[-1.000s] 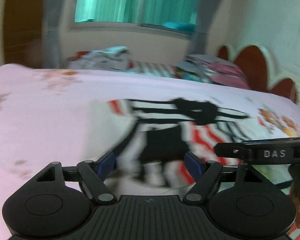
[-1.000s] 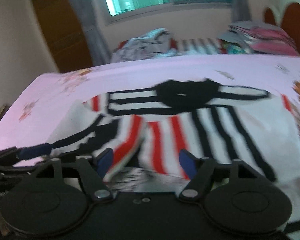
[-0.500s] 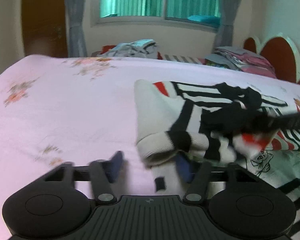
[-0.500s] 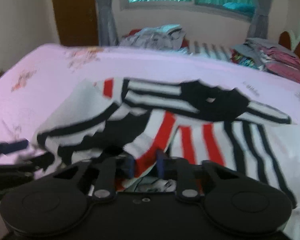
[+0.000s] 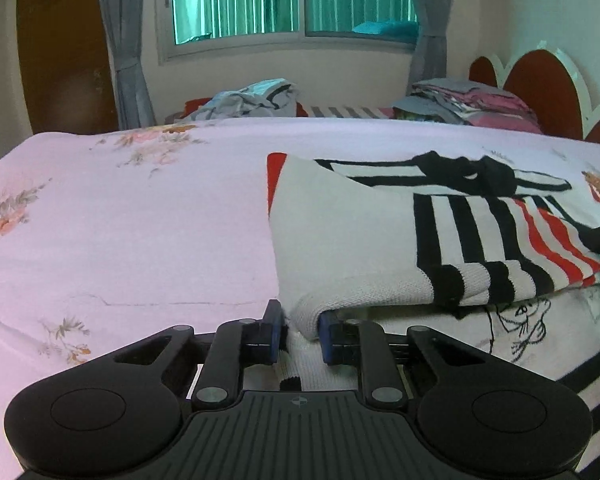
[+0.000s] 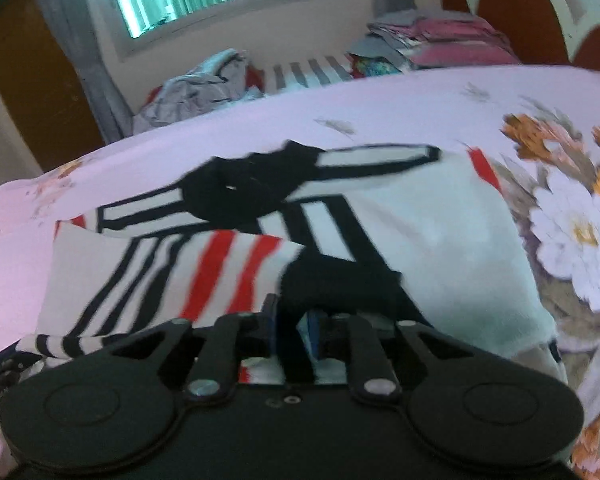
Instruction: Fold small clothes
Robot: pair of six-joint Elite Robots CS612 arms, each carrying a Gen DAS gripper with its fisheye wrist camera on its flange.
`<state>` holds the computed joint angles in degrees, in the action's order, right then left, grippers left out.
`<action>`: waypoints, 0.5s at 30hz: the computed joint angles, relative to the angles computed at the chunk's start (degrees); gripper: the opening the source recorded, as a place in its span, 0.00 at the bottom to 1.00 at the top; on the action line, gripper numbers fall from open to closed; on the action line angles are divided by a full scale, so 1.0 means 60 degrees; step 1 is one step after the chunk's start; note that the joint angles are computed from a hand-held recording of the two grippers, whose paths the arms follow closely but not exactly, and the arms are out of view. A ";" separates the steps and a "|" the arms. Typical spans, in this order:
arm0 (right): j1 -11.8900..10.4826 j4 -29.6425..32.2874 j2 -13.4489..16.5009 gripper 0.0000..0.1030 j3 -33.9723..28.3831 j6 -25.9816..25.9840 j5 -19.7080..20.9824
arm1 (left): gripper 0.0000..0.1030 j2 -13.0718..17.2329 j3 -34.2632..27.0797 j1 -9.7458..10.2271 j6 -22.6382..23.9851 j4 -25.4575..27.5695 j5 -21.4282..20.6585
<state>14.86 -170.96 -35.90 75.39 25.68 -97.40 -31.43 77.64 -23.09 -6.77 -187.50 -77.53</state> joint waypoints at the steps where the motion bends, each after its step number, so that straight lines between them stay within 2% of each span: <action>1: 0.0006 0.0036 0.0009 0.24 -0.0007 0.0049 0.0003 | 0.19 -0.0002 0.0008 -0.0007 0.0026 0.0017 0.0017; 3: 0.0000 0.0146 0.0029 0.27 -0.0040 0.0026 0.0047 | 0.19 -0.0002 -0.0009 -0.0002 -0.0059 0.0056 0.0011; 6: -0.0007 -0.0017 -0.0016 0.13 0.0079 -0.0009 -0.0082 | 0.19 -0.0029 -0.0013 0.0034 -0.0280 0.0186 -0.0106; 7: 0.0013 -0.0129 -0.0036 0.09 0.0112 -0.0185 -0.0166 | 0.19 -0.0047 -0.0010 0.0047 -0.0378 0.0255 -0.0161; 9: 0.0079 -0.0303 -0.0060 0.09 0.0164 -0.0787 -0.0525 | 0.19 -0.0055 -0.0037 0.0050 -0.0499 0.0386 -0.0187; 10: 0.0100 0.0000 -0.0037 0.09 0.0081 -0.1015 -0.0602 | 0.19 -0.0068 -0.0050 0.0041 -0.0528 0.0480 -0.0166; 12: 0.0052 0.0467 -0.0036 0.10 0.0024 -0.1086 -0.0409 | 0.19 -0.0124 -0.0095 0.0041 -0.0738 0.0790 -0.0206; 15: -0.0027 0.0036 -0.0194 0.25 0.0306 -0.0892 -0.0203 | 0.20 -0.0302 -0.0053 0.0073 -0.1293 0.1286 -0.0407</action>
